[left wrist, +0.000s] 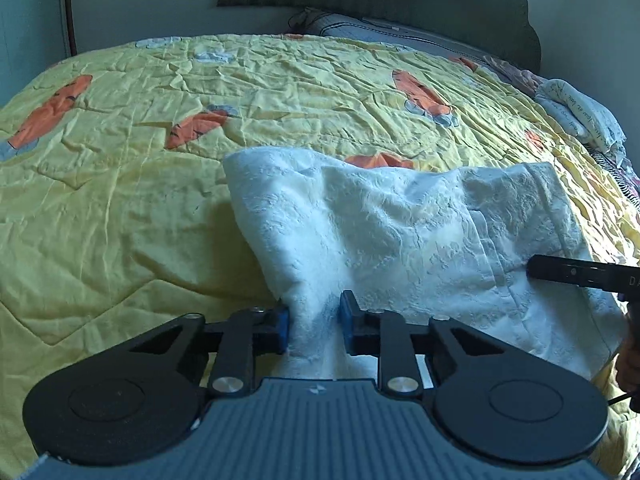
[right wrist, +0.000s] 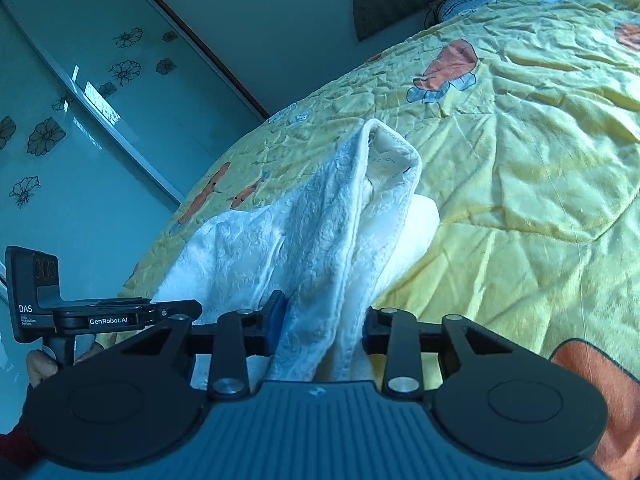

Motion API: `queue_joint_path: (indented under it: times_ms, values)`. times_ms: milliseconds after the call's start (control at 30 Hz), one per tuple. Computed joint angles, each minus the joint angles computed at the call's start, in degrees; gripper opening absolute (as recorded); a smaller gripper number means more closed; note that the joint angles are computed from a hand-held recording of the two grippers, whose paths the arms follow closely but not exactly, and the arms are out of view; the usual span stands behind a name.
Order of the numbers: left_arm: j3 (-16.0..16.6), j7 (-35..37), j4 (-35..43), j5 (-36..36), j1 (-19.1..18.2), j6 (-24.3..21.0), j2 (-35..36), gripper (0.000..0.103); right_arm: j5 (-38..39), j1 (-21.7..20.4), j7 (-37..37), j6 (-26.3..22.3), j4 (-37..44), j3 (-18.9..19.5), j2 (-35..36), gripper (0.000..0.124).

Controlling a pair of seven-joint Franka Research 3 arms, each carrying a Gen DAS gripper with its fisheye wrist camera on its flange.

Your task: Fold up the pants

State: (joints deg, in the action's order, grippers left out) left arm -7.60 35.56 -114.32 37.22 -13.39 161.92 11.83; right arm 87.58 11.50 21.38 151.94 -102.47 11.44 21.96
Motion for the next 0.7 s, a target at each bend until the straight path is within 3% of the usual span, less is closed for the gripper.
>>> queue_joint_path:
  times_ms: [167,367,600,700]
  values:
    - [2.88,-16.34,-0.42,16.94,-3.62,-2.93,-2.68,0.014,0.36,2.26,-4.65,4.61,-0.90,0.48,-2.71,0.023]
    - [0.95,-27.30,-1.29,28.27,-1.17,-4.89,-6.31,0.013,1.87,3.78,-10.13,4.56,1.66,0.72,-3.70,0.022]
    - [-0.68,-35.52,2.81,45.04,0.45,-17.56,-7.37,0.006,-8.16,6.06,-5.14,5.83,15.01,1.80,4.88,0.022]
    - [-0.18,-30.31,6.77,41.08,2.70,-16.96,-4.97,0.006,-12.60,6.54,-1.93,6.86,23.16,2.93,10.74,0.022]
